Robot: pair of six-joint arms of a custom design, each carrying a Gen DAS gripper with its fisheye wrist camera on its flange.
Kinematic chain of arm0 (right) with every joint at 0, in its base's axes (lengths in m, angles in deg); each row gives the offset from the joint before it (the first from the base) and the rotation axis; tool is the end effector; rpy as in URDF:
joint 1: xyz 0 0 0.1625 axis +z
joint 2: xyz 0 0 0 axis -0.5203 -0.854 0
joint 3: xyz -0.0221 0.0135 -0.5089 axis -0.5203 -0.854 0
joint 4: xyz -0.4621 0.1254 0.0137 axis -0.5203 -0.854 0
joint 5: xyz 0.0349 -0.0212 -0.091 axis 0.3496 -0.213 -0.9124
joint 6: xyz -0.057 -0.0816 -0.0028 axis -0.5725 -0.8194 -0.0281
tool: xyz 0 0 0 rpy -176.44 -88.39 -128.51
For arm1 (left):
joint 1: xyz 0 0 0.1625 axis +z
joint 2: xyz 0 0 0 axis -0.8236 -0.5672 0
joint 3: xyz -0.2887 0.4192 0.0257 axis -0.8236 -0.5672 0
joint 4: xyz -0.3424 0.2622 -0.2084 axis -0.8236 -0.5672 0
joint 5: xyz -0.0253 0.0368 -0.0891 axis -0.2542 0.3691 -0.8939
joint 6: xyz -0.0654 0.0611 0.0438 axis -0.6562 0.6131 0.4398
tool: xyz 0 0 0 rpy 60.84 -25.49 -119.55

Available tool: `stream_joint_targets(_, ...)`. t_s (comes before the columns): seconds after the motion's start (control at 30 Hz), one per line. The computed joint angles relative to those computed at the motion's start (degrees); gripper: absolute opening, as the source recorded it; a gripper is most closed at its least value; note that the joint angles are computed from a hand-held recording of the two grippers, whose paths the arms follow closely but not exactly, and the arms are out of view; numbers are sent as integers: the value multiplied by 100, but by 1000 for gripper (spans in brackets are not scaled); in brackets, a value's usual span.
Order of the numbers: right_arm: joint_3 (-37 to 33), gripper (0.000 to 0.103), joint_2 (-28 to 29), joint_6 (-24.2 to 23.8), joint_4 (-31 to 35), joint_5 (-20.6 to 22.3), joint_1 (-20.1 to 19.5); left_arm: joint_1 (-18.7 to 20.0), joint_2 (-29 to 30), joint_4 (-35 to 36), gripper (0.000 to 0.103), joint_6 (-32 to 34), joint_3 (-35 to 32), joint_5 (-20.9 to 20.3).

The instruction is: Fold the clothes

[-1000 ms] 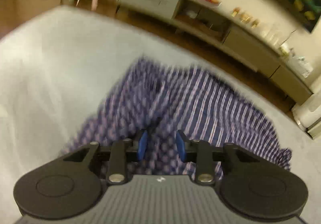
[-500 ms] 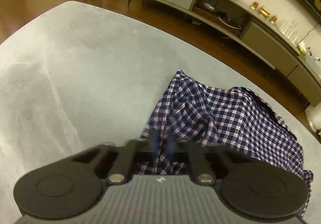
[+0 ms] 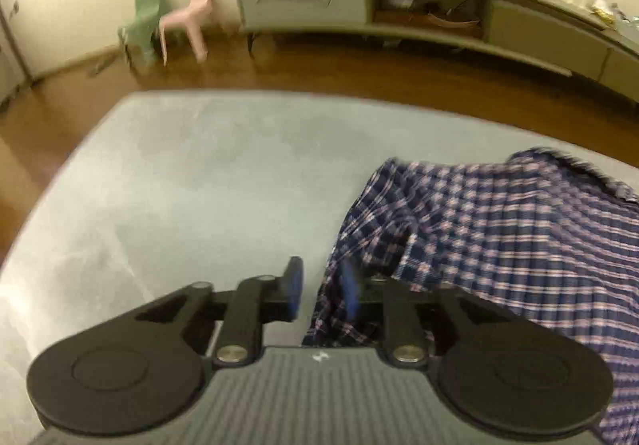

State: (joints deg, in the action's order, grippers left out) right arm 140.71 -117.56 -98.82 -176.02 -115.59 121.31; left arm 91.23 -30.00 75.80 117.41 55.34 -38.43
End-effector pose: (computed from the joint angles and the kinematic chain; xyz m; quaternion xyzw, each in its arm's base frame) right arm 0.0958 -1.0032 0.2429 0.2018 -0.9066 0.2620 0.2622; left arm -0.3893 -0.5384 -0.0135 0.1457 0.8896 -0.3660 0.2309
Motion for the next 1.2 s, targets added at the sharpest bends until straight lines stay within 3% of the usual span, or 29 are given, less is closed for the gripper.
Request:
stream_joint_targets(0.1, 883, 43, -619, -307, -834, 430, -49, -80, -21, -41, 21, 65, 21, -56)
stream_joint_targets(0.2, 1715, 43, -1239, -643, -1354, 588, -119, -157, -28, -226, 21, 554, 40, -53)
stream_joint_targets(0.33, 2601, 45, -1916, -849, -1092, 465, -305, -287, 30, -294, 21, 705, 24, -317)
stream_joint_targets(0.47, 3046, 49, -2068, -981, -1461, 210, -458, -292, 15, -505, 21, 617, 40, -287)
stream_joint_targets(0.53, 2961, 40, -2015, -917, -1333, 246, -516, -243, -98, -781, 21, 485, 120, -41)
stream_joint_targets(0.57, 2860, 11, -1978, -910, -1159, 286, -542, -204, -217, -1019, 21, 406, 228, 147)
stream_joint_targets(0.6, 2771, 3, -1937, -913, -1032, 325, -569, -162, -341, -1262, 21, 316, 344, 344)
stream_joint_targets(0.67, 2761, 3, -1939, -921, -1254, 279, -543, 4, -570, -1765, 21, -94, 600, 884)
stream_joint_targets(0.77, 2694, 3, -1963, -836, -1577, 341, -496, 231, -565, -1530, 21, -1058, 590, 1370)
stream_joint_targets(0.87, 2462, 6, -1769, -1319, -1692, -260, -392, 374, -446, -1186, 21, -1537, 463, 1702)
stream_joint_targets(0.97, 2418, 22, -1606, -2029, -1886, -752, -366, 336, -437, -1155, 21, -1445, 462, 1735)
stream_joint_targets(1.03, 2604, 32, -1623, -2201, -2532, -614, -378, 241, -434, -1121, 21, -1244, 482, 1587)
stream_joint_targets(1.07, 2785, 35, -1720, -2044, -2833, -351, -402, 157, -435, -1161, 21, -946, 497, 1460)
stream_joint_targets(1.13, 3146, 36, -1988, -1600, -3003, 212, -441, 40, -446, -1375, 21, -255, 518, 1276)
stream_joint_targets(1.2, 3456, 36, -2239, -1435, -2732, 563, -435, -115, -650, -1929, 25, 349, 783, 934)
